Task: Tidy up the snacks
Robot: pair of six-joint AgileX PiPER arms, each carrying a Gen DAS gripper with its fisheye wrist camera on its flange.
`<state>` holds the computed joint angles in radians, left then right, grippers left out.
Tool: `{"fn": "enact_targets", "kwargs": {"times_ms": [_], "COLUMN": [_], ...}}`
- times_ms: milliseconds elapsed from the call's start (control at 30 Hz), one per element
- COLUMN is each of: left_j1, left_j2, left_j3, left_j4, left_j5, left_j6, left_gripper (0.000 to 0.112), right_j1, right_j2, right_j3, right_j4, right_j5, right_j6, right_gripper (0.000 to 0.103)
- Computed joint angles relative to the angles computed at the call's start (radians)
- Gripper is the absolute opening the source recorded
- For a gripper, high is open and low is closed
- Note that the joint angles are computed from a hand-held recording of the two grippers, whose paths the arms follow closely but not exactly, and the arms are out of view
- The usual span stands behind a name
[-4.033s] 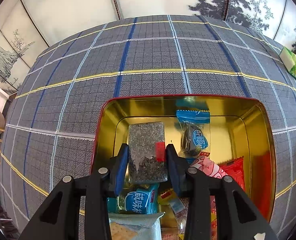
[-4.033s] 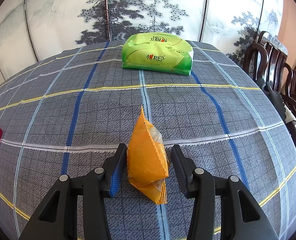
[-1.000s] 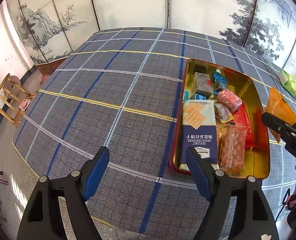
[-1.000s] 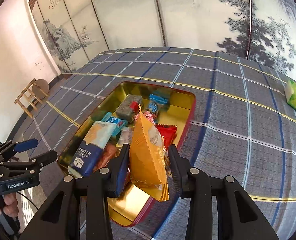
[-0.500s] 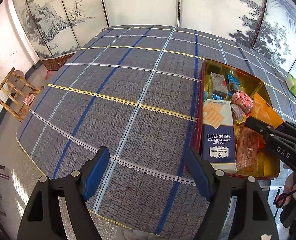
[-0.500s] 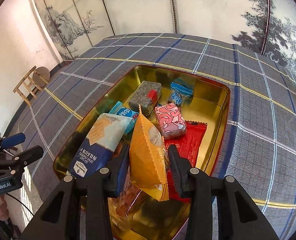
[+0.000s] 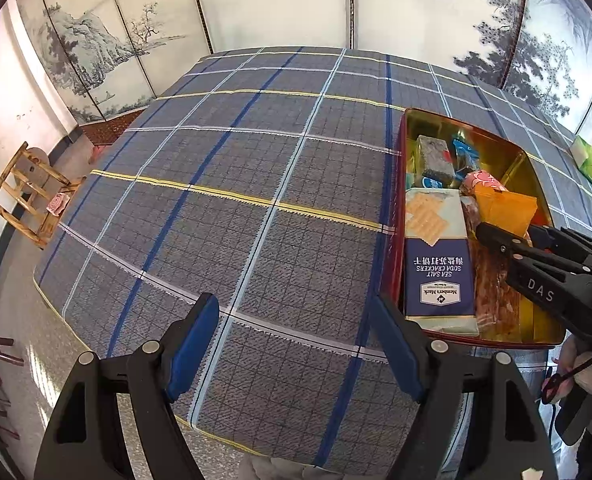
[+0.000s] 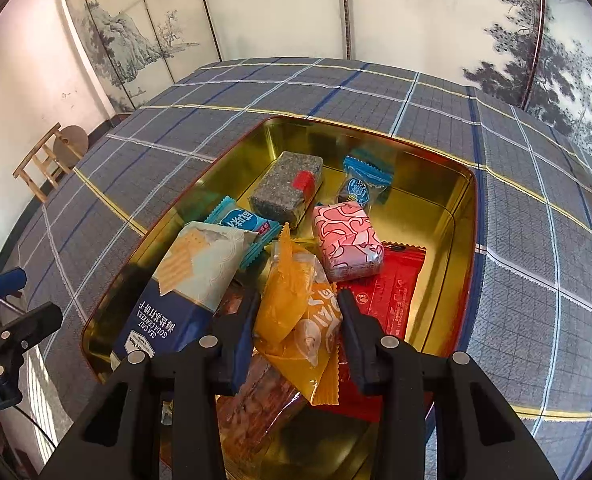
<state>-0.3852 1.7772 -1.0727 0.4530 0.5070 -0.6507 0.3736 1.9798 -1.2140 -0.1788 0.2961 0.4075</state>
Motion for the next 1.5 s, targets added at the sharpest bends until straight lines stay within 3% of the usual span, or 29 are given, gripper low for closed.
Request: {"fn": "enact_targets", "kwargs": {"times_ms": [167, 267, 333, 533, 600, 733, 900, 1067, 1233, 1500], "left_j1": [-0.007, -0.013, -0.016, -0.036, -0.043, -0.059, -0.082, -0.102, -0.121, -0.146], "left_j2": [-0.003, -0.005, -0.006, -0.016, -0.022, -0.03, -0.033, -0.031, -0.032, -0.027], "left_j3": [0.005, 0.008, 0.009, 0.014, 0.019, 0.023, 0.022, 0.019, 0.017, 0.009], "left_j4": [-0.001, 0.007, 0.004, 0.024, 0.036, 0.045, 0.041, 0.049, 0.058, 0.076], "left_j5": [0.001, 0.004, 0.006, 0.013, 0.014, 0.019, 0.026, 0.033, 0.043, 0.063], "left_j6": [0.001, -0.008, -0.008, -0.025, -0.039, -0.054, -0.061, -0.074, -0.09, -0.111], "left_gripper": [0.076, 0.076, 0.076, 0.076, 0.076, 0.076, 0.076, 0.076, 0.076, 0.076], "right_j1": [0.006, 0.012, 0.018, 0.04, 0.055, 0.073, 0.083, 0.139, 0.137, 0.175], "right_j2": [0.003, -0.007, -0.022, -0.099, -0.128, -0.188, -0.273, -0.335, -0.355, -0.388], "right_j3": [0.001, 0.013, 0.03, 0.096, 0.115, 0.157, 0.232, 0.29, 0.314, 0.357], "right_j4": [-0.023, -0.057, -0.076, -0.243, -0.387, -0.506, -0.567, -0.763, -0.674, -0.819], "right_j5": [-0.002, -0.012, -0.027, -0.058, -0.037, -0.003, 0.008, 0.066, 0.059, 0.143], "right_j6": [0.028, 0.08, 0.101, 0.283, 0.434, 0.575, 0.679, 0.868, 0.797, 0.969], "right_gripper": [0.041, 0.046, 0.063, 0.081, 0.086, 0.098, 0.101, 0.103, 0.103, 0.103]}}
